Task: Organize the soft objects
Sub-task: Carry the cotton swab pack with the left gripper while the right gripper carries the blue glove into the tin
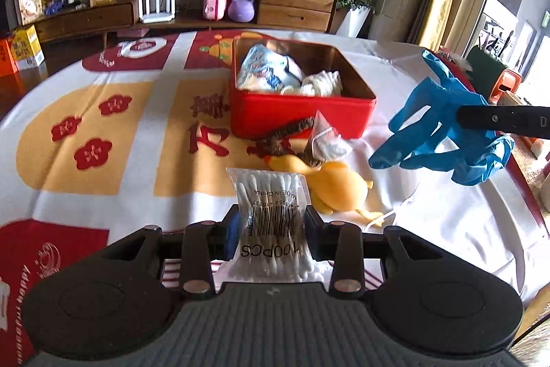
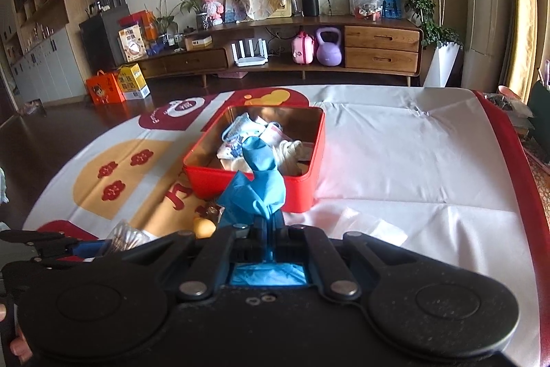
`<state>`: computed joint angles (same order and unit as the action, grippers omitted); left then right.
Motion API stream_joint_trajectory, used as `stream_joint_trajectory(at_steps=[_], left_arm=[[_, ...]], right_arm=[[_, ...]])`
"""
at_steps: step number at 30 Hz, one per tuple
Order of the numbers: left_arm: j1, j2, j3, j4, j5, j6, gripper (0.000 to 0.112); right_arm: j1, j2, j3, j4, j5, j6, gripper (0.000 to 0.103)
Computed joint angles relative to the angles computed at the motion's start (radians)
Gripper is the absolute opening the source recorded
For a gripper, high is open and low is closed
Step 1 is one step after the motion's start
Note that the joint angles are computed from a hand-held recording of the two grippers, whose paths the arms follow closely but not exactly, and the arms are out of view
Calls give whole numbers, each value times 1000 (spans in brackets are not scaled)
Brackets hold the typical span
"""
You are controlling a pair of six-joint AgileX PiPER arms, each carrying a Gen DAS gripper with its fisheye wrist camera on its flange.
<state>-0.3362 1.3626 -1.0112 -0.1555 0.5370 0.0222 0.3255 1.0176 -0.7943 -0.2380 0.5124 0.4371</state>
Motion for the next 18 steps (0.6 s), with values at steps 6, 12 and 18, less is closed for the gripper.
stream_joint_trajectory(at_steps=[6, 12, 18], left_arm=[[-6, 0, -84, 20, 59, -4, 37], [0, 27, -199, 3, 120, 26, 38], [19, 76, -328, -55, 175, 75, 37]], right_arm=[[-31, -6, -60, 127, 39, -98, 2], [-41, 14, -132, 154, 72, -113, 3], [-57, 55, -204, 183, 81, -144, 3]])
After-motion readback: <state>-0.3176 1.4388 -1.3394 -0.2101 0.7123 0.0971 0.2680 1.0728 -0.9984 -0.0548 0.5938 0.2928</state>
